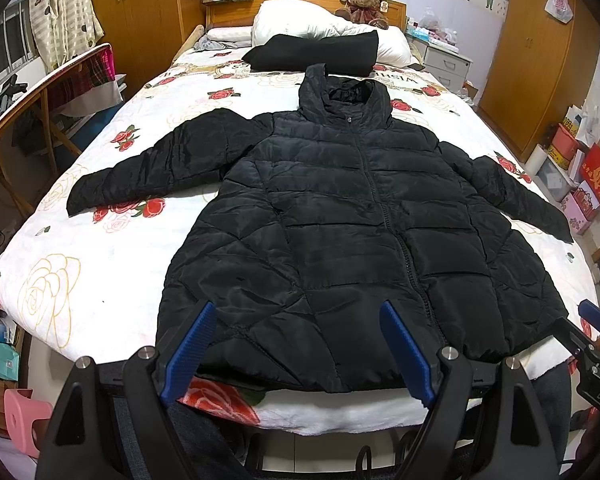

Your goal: Fold large clothes

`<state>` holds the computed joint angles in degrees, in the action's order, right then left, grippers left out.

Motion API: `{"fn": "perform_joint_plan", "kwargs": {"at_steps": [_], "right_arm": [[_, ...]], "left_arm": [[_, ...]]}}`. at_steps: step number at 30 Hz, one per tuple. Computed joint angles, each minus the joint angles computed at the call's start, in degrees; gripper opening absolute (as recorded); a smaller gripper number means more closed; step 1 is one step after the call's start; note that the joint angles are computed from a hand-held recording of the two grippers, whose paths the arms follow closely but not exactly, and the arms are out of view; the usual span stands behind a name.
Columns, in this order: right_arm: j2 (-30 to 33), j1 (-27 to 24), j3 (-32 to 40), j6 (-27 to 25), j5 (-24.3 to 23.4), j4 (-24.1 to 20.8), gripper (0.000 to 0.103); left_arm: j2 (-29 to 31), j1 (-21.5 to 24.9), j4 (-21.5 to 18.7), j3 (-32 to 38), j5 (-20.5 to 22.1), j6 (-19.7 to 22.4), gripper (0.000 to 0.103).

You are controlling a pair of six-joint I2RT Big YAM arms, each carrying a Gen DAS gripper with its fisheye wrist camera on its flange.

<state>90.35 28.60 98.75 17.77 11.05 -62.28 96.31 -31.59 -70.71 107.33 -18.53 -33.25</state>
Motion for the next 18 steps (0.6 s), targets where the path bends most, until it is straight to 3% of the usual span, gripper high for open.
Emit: {"fn": "perform_joint_plan", "kwargs": {"at_steps": [18], "right_arm": [[0.42, -0.05, 0.43, 0.00, 0.06, -0.01, 0.078]], "left_arm": [[-0.04, 0.13, -0.06, -0.23, 0.02, 0.05, 0.085]]}}
